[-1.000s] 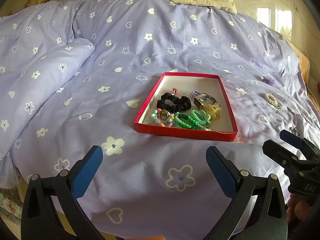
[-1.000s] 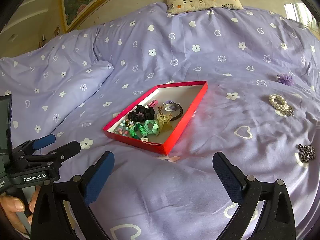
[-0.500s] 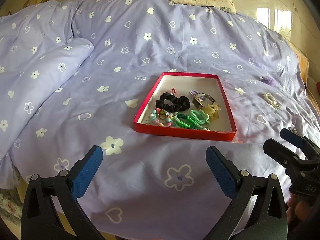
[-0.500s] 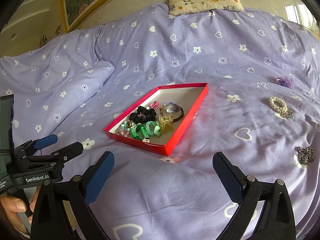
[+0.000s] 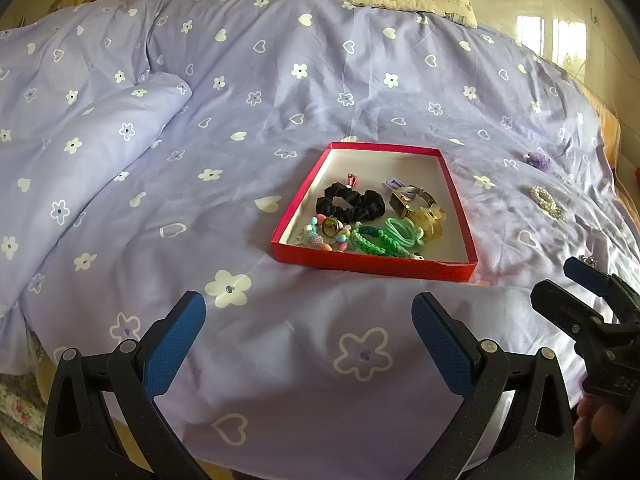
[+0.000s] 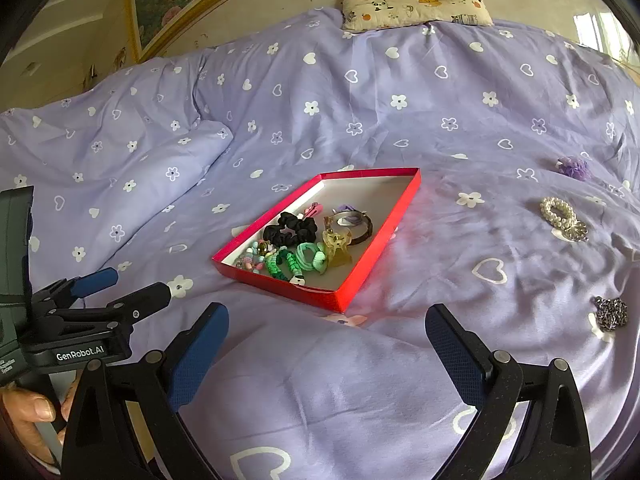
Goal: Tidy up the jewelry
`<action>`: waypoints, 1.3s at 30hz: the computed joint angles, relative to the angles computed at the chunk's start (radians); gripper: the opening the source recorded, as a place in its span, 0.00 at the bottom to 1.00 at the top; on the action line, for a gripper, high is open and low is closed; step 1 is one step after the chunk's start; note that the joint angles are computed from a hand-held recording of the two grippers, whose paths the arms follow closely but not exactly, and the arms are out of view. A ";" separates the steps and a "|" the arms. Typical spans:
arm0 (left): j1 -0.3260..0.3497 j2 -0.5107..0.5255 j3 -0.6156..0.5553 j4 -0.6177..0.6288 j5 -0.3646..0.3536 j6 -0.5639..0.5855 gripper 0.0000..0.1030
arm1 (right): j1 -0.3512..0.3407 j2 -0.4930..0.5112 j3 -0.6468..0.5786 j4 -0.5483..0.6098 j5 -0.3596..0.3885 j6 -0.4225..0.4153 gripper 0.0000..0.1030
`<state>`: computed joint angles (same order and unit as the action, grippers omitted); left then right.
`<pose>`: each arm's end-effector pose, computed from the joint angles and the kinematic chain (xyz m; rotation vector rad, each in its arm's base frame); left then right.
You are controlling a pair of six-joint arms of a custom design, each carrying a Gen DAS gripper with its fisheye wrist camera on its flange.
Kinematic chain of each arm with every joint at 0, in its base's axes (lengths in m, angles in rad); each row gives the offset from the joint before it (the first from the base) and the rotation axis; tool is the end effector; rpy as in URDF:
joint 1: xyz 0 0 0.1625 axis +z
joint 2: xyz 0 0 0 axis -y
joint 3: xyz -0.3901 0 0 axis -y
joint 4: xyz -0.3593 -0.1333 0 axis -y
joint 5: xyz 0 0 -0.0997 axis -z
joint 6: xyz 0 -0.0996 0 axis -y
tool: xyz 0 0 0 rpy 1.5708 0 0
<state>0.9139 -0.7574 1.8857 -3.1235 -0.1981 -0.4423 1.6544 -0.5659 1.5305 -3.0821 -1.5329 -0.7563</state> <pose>-0.1446 -0.5657 0.1290 -0.1283 1.9002 -1.1471 0.1926 -0.6571 0.0432 1.1937 -2.6357 0.7839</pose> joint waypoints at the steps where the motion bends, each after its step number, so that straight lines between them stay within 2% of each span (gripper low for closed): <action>1: 0.000 -0.001 0.000 0.005 0.001 -0.003 1.00 | 0.000 0.000 0.000 0.000 0.000 0.000 0.97; 39: 0.002 0.002 0.005 0.000 0.000 -0.002 1.00 | 0.004 -0.003 0.009 -0.007 -0.001 0.001 0.97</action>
<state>0.9159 -0.7559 1.8909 -3.1234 -0.1977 -0.4441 1.6583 -0.5693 1.5399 -3.0893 -1.5335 -0.7557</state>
